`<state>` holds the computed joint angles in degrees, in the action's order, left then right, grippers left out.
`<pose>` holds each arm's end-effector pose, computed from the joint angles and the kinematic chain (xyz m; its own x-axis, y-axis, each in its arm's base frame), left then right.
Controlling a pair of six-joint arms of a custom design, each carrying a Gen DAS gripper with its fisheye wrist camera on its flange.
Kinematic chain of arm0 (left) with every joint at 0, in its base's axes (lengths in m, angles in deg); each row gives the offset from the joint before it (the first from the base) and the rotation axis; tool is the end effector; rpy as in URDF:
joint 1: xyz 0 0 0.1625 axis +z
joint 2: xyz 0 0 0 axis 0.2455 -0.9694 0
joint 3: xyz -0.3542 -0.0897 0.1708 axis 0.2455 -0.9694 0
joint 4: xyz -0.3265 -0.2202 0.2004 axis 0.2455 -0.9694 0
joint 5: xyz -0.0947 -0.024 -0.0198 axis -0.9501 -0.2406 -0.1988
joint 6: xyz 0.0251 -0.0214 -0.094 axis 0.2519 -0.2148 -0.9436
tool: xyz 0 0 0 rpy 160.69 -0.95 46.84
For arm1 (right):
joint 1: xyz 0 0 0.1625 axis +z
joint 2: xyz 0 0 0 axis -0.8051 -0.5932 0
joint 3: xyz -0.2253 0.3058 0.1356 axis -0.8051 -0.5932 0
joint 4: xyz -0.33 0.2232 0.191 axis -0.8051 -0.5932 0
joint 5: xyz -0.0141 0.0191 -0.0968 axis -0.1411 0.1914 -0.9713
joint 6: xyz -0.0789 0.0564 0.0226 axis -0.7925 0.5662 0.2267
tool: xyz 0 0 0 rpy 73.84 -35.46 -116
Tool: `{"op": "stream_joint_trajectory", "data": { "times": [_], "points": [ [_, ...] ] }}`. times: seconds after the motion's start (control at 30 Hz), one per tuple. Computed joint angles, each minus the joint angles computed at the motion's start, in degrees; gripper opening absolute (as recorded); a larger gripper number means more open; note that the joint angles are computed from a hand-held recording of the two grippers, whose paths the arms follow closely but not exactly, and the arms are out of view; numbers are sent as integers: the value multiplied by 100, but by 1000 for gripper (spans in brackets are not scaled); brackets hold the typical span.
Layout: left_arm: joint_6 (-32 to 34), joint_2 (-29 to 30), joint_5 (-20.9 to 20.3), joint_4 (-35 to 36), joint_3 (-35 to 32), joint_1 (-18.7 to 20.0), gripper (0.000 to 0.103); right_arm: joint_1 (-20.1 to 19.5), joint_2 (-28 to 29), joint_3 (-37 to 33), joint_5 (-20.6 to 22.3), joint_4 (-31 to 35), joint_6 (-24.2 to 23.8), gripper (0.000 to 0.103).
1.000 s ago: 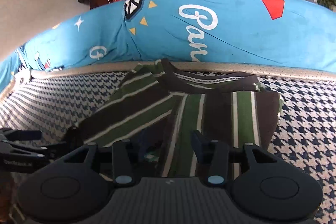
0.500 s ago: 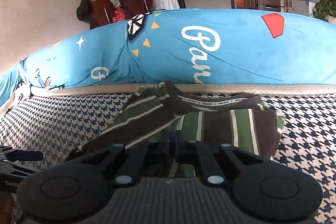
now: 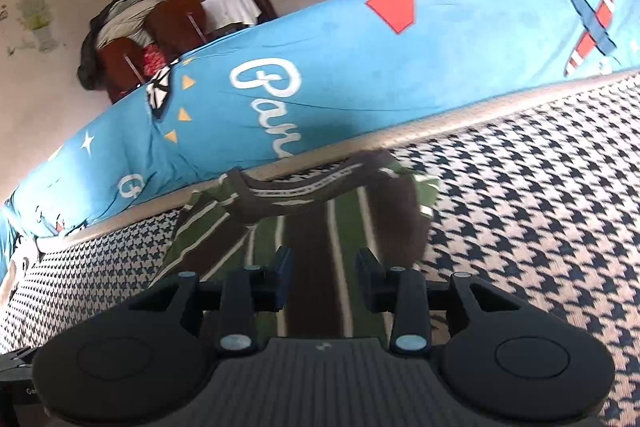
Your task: Fold clothes
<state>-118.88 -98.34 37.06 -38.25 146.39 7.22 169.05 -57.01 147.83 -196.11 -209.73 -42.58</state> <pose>-0.1511 -0.2877 0.2653 -0.7509 0.0013 -0.6605 0.4370 0.7508 -0.4953 0.2458 -0.3350 0.1834 -0.9025 -0.0385 0.4290 -0.3443 0.6631 -0.6646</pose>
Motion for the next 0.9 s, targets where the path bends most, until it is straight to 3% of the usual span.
{"op": "stream_joint_trajectory", "data": {
  "times": [0.2, 0.3, 0.47, 0.63, 0.67, 0.8, 0.9],
  "points": [
    [-108, -21, 71, 223, -5, -106, 103, -180, -455, 392, 55, 523, 961, 37],
    [-160, -38, 112, 346, -10, -145, 103, -235, -498, 521, 123, 527, 1219, 45],
    [-198, -48, 109, 413, -21, -153, 103, -462, -240, 561, 261, -38, 1414, 48],
    [-166, -70, 78, 359, -21, -123, 103, -522, 186, 568, 342, -760, 1119, 48],
    [-155, -76, 73, 340, -20, -117, 103, -496, 275, 550, 300, -863, 1018, 47],
    [-189, -93, 79, 367, -19, -124, 103, -484, 504, 538, 227, -1173, 845, 21],
    [-250, -109, 89, 428, -18, -147, 103, -420, 568, 506, 126, -1260, 823, 12]
  ]
}}
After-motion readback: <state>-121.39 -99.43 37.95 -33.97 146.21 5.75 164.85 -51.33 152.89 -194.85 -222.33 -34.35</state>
